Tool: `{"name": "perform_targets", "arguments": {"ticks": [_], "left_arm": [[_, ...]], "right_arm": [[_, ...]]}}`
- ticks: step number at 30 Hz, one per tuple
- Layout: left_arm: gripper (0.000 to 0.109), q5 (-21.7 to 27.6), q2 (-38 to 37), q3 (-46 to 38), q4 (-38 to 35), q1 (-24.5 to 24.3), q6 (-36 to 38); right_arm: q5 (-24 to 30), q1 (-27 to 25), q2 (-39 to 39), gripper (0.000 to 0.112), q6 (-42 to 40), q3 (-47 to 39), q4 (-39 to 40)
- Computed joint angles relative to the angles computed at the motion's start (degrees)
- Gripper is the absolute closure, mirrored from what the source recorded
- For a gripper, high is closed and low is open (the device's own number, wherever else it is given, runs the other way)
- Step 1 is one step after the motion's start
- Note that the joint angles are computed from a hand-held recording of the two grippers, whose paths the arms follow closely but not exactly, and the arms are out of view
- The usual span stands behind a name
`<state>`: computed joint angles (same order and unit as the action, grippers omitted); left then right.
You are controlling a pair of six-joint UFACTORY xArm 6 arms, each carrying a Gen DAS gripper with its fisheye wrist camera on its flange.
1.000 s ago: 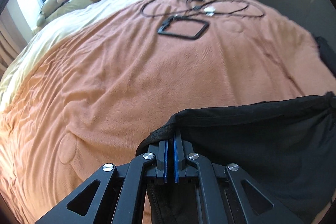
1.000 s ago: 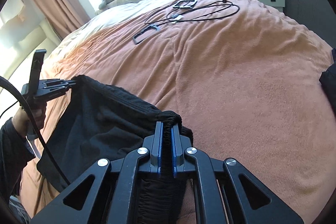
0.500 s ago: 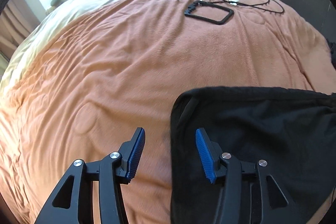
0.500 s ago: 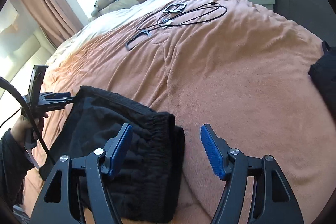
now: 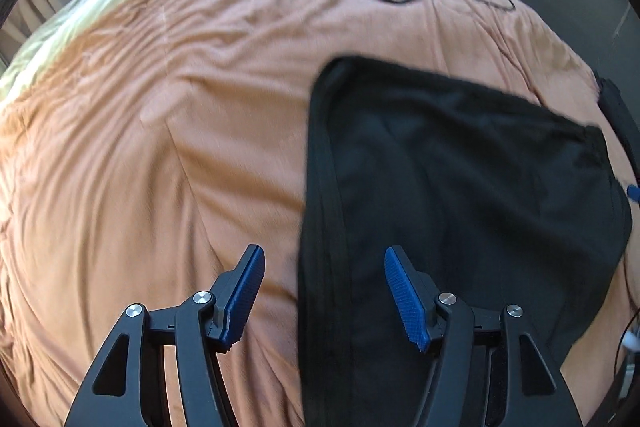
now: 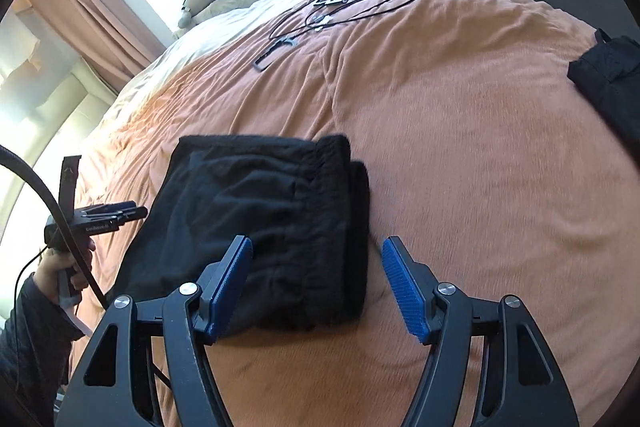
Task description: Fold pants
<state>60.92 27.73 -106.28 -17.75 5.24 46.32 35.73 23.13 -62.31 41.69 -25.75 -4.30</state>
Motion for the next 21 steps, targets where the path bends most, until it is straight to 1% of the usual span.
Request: {"name": "perform_targets", "arguments": {"ticks": [3, 6, 8, 9, 10, 12, 14, 16, 17, 21], "left_arm": [[0.044, -1.5, -3.0, 5.3, -0.6, 0.1, 2.3], [0.044, -3.8, -4.8, 9.2, 0.2, 0.1, 3.4], [0.044, -7.6, -5.8, 11.8, 2.8, -0.4, 2.8], [0.044, -11.0, -6.3, 13.6, 5.0, -0.6, 2.3], [0.043, -13.0, -6.4, 14.4, 6.1, -0.5, 2.0], [0.043, -15.3, -6.0, 14.3, 7.2, 0.1, 0.3], [0.043, -13.8, -5.5, 12.5, 5.4, 1.1, 0.0], [0.044, -15.0, -6.0, 12.8, 5.8, 1.6, -0.6], [0.044, -14.4, -6.0, 12.5, 5.3, 2.0, -0.4], [0.044, -7.7, -6.1, 9.8, 0.1, 4.4, 0.6]], "right_arm": [[0.9, 1.0, -1.2, 0.046, 1.2, 0.6, 0.3], [0.4, 1.5, -2.4, 0.046, 1.7, 2.1, 2.7], [-0.6, 1.5, -2.9, 0.046, 1.9, 3.3, 4.7], [-1.4, 1.5, -3.0, 0.046, 1.8, 3.8, 5.7], [-2.1, 1.4, -3.1, 0.046, 1.8, 4.4, 6.7], [-4.2, 1.0, -2.6, 0.046, -0.8, 5.1, 10.8], [-6.8, 0.9, -0.6, 0.046, -5.3, 5.2, 16.9], [-8.8, 0.8, 1.0, 0.046, -8.6, 5.4, 21.4], [-9.8, 0.6, 1.7, 0.046, -10.6, 5.5, 24.2], [-12.4, -1.0, 4.3, 0.046, -18.2, 6.0, 33.8]]}}
